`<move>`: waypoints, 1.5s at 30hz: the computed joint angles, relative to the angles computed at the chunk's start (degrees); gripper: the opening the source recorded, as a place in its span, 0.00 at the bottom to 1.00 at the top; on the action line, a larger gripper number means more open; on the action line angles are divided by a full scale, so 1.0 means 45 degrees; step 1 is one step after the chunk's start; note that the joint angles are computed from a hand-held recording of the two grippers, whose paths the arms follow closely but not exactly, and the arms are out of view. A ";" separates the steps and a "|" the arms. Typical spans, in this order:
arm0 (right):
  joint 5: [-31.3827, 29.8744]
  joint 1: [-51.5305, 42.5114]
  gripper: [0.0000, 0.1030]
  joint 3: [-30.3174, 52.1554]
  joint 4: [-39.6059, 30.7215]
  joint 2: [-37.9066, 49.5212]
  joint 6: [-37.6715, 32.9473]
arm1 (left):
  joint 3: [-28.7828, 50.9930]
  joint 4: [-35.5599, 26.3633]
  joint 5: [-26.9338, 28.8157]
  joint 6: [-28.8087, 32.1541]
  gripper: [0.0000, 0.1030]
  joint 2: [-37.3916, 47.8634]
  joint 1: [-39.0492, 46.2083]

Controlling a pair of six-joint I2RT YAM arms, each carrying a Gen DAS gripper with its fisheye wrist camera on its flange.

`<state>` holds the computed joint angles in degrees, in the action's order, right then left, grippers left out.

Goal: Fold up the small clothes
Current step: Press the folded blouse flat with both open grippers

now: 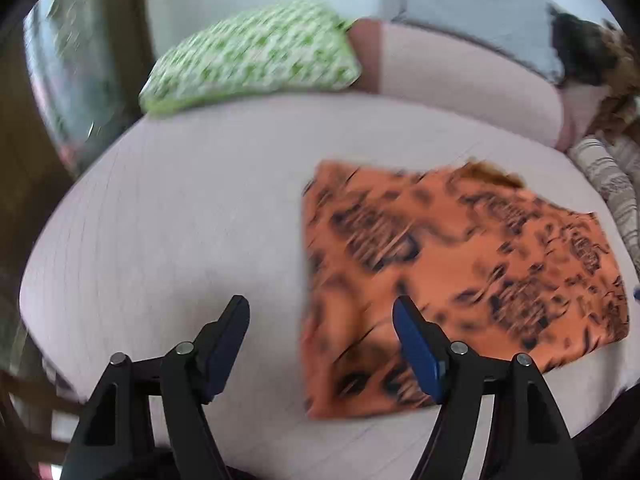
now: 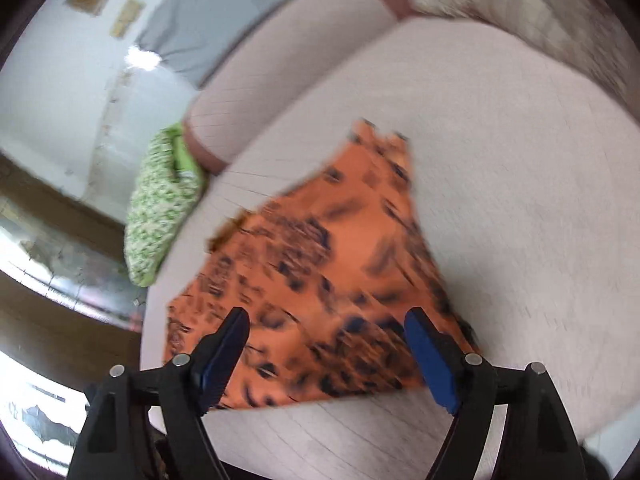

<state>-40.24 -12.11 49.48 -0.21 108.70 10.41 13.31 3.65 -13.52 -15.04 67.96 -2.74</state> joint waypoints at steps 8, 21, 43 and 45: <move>-0.1143 0.0222 0.80 0.6512 -0.2355 0.4725 -0.0082 | 0.3410 0.2381 0.0322 -0.0211 0.74 0.7537 -0.0203; 0.0955 0.0524 0.80 0.5323 -0.1289 0.4964 0.0602 | 0.3051 0.2693 0.0981 -0.0516 0.85 0.7529 0.0560; 0.1391 0.0732 0.80 -0.1127 0.2099 0.1809 0.1419 | 0.0143 -0.0268 0.0100 -0.1569 0.85 0.0763 -0.0772; 0.0079 0.0157 0.80 -0.1852 0.3051 0.1122 0.1592 | 0.0013 -0.0590 -0.0190 -0.1563 0.85 0.0160 -0.0995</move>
